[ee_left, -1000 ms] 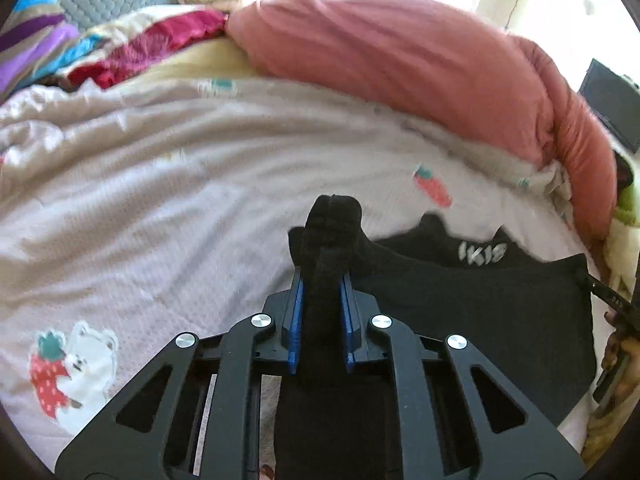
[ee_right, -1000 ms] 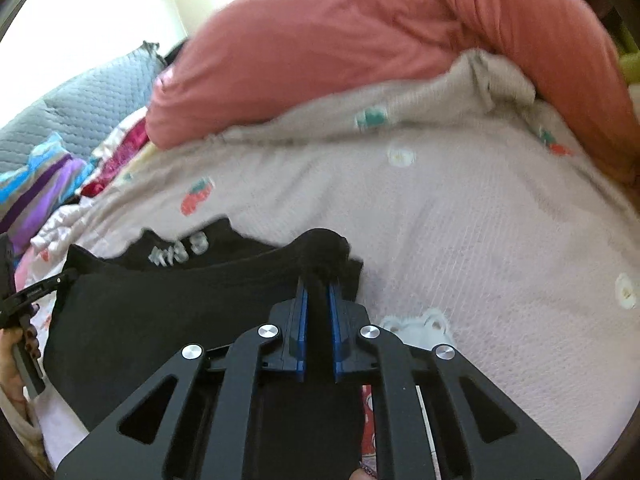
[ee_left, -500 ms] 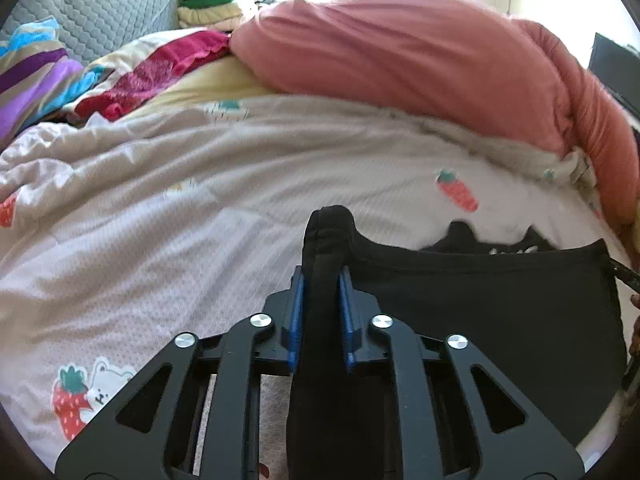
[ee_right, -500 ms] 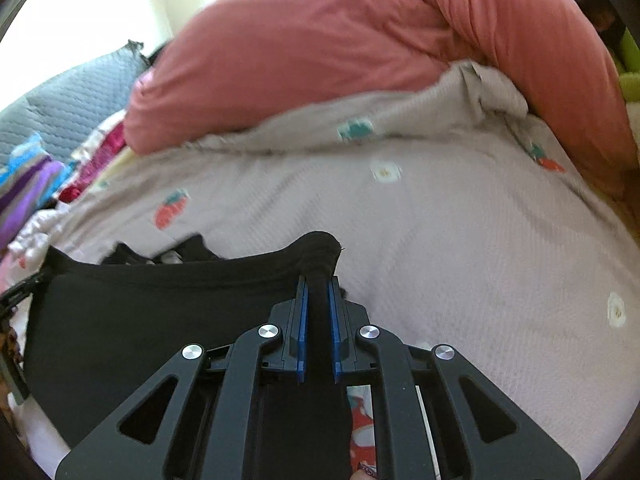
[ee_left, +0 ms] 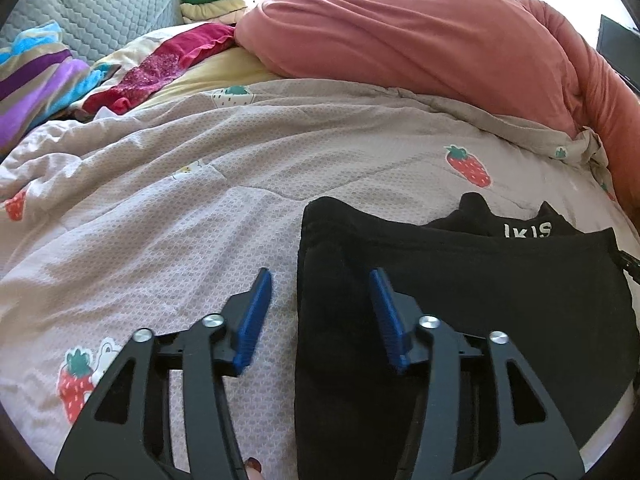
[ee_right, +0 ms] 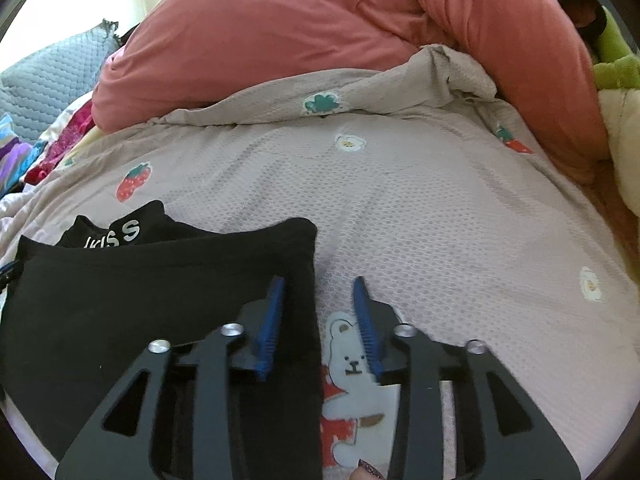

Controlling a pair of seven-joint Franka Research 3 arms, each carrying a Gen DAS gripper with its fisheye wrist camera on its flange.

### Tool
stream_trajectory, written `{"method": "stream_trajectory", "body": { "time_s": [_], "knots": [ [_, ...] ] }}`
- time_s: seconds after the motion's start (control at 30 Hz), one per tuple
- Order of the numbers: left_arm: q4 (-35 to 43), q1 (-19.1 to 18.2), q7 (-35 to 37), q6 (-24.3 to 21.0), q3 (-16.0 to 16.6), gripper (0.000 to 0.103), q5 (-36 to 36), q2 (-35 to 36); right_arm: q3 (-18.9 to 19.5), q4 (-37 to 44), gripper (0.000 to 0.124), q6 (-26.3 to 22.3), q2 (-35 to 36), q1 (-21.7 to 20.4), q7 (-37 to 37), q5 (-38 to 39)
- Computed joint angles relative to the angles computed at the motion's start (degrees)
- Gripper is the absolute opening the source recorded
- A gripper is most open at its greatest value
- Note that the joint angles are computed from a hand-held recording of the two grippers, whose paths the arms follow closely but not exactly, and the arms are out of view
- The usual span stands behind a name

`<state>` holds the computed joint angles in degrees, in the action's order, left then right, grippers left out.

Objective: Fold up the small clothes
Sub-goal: 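Press both open tools onto the folded sweatshirt to flatten it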

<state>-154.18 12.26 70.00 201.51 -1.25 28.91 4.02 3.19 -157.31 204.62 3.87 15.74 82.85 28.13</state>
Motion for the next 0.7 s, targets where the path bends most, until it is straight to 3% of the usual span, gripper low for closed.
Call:
{"method": "stream_trajectory", "body": {
  "time_s": [0.13,0.4,0.6,0.7],
  "knots": [
    [-0.83,0.54,-2.06,-0.05,0.0,0.053,2.04,-1.48,0.44,-2.39,0.053,0.87,-2.82,0.01,1.47,-1.85],
    [-3.34,0.57,-7.29,1.06,1.65,0.069,8.06,-5.61,1.95,-7.23,0.069,2.92,-9.1,2.02,3.48,-5.54],
    [-4.0,-0.21,-14.73,0.24,4.25,0.08,17.25,-8.19,2.96,-9.59,0.08,3.0,-12.57,5.14,6.63,-10.88],
    [-3.22,-0.84,-23.85,-0.03,6.83,0.083,27.95,-8.42,3.29,-10.3,0.08,2.57,-13.49,6.94,7.97,-13.9]
  ]
}}
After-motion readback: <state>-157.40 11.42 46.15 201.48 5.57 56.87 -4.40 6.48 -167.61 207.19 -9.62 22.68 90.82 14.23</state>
